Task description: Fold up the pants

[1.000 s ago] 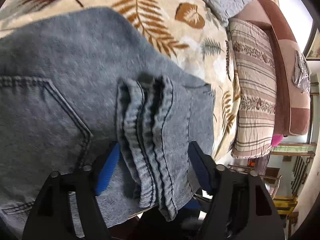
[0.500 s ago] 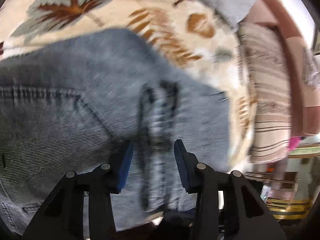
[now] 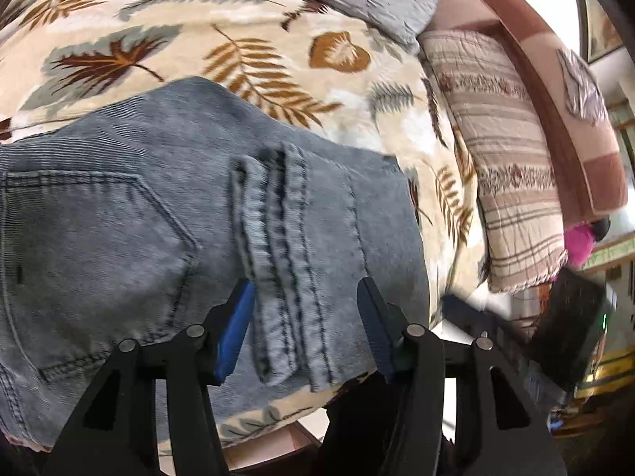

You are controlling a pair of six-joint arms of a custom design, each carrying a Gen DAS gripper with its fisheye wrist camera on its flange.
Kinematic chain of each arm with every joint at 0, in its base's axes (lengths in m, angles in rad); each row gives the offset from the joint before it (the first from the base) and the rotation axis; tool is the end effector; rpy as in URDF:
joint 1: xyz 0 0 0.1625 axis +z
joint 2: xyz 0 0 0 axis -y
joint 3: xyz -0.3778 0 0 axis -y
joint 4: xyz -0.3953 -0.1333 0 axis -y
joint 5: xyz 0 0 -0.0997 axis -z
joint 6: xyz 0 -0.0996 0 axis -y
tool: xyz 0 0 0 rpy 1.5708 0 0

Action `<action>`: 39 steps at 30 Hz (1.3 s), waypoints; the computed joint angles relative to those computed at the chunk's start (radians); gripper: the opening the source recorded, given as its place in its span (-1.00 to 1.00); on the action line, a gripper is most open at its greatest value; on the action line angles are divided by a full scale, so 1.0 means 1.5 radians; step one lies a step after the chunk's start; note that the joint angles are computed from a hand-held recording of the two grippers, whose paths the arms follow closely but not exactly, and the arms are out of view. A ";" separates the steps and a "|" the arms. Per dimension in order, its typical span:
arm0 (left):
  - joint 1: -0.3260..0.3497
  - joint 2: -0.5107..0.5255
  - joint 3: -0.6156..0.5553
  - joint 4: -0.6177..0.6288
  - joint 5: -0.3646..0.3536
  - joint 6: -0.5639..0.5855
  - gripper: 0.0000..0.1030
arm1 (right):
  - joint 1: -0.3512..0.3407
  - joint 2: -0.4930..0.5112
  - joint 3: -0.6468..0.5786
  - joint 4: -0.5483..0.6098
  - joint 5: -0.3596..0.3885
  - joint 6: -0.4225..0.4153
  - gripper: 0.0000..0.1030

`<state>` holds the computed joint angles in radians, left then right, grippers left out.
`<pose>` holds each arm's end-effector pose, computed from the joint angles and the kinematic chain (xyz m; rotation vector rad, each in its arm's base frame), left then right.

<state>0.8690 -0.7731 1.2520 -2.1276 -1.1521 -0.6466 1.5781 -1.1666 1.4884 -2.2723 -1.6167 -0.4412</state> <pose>-0.3371 -0.6679 0.1612 0.0546 2.8259 -0.4609 0.1335 -0.6521 0.3294 0.6471 -2.8957 0.5422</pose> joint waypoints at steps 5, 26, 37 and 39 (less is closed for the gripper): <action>-0.005 0.016 -0.009 0.008 -0.002 -0.007 0.02 | -0.011 0.054 -0.049 -0.041 -0.007 -0.005 -0.39; -0.014 0.007 0.019 0.014 0.049 -0.032 0.27 | -0.024 0.077 -0.068 -0.024 -0.075 -0.027 -0.42; 0.006 -0.188 0.173 -0.043 0.062 -0.078 0.28 | 0.075 0.081 -0.002 -0.035 -0.101 -0.065 -0.14; 0.018 -0.234 0.201 -0.041 0.064 -0.083 0.28 | 0.102 0.092 0.011 -0.035 -0.103 -0.077 -0.07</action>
